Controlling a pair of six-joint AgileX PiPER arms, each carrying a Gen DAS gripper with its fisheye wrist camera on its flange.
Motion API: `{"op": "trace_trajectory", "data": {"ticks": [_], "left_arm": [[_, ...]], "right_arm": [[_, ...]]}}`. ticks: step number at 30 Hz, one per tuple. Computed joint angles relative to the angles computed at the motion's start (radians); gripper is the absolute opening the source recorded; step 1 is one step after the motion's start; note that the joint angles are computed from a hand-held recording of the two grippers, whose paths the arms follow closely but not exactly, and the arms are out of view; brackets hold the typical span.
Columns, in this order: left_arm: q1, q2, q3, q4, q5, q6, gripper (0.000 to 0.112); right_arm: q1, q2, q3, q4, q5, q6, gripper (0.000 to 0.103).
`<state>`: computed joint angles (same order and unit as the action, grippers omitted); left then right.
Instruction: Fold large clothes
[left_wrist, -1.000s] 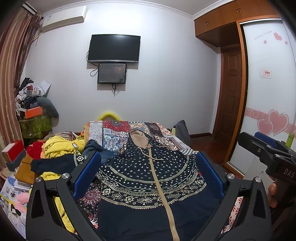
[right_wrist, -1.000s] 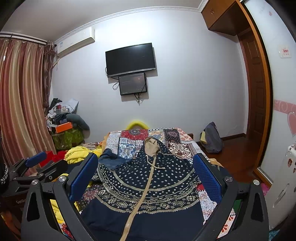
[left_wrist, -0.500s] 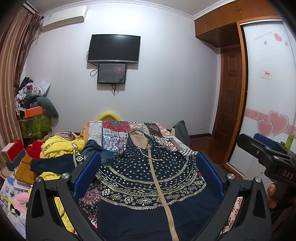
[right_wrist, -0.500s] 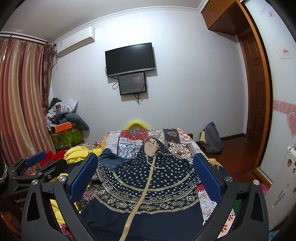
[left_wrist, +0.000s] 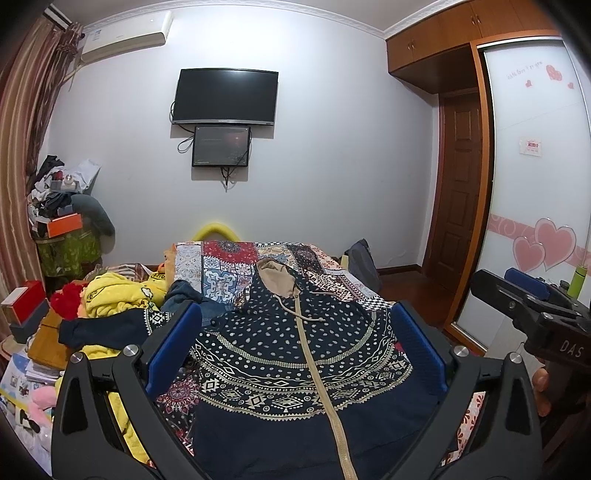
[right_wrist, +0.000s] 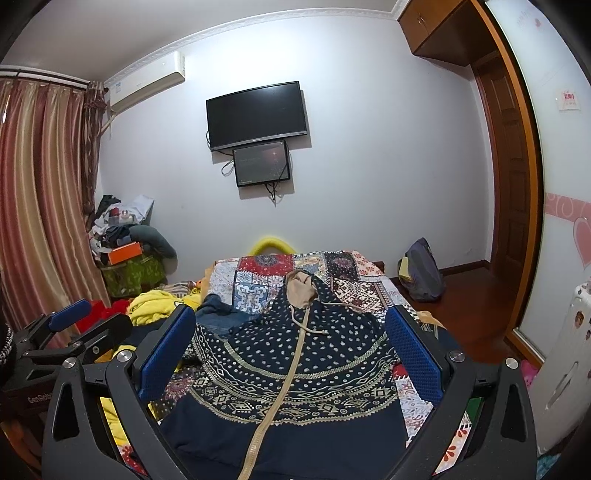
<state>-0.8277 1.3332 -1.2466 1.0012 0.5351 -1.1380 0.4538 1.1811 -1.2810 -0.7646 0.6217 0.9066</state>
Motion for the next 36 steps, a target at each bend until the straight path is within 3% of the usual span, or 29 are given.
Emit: {"op": "trace_trajectory", "data": {"ticks": [7,15,21,24,29,36], "left_arm": [[0.058,0.021,-0.014,-0.037,-0.046,0.061,0.103],[0.254,0.109,-0.092,-0.207,-0.161,0.237,0.103],[0.464,0.249,-0.209,-0.523,-0.198,0.515,0.103],[0.546,0.342,-0.292,-0.588,-0.164,0.574,0.103],[0.709,0.529,-0.474,-0.828,-0.058,0.785,0.103],[0.902,0.774,-0.663,-1.167,0.114,1.039,0.103]], "right_arm": [[-0.034,0.029,-0.023,0.046,-0.007,-0.037,0.102],[-0.108,0.141,-0.118,0.156,-0.025,-0.147,0.102],[-0.167,0.29,-0.24,0.223,-0.038,-0.215,0.102],[-0.192,0.369,-0.316,0.258,-0.034,-0.261,0.102],[-0.229,0.548,-0.503,0.344,0.012,-0.373,0.102],[-0.258,0.87,-0.899,0.55,0.233,-0.612,0.102]]}}
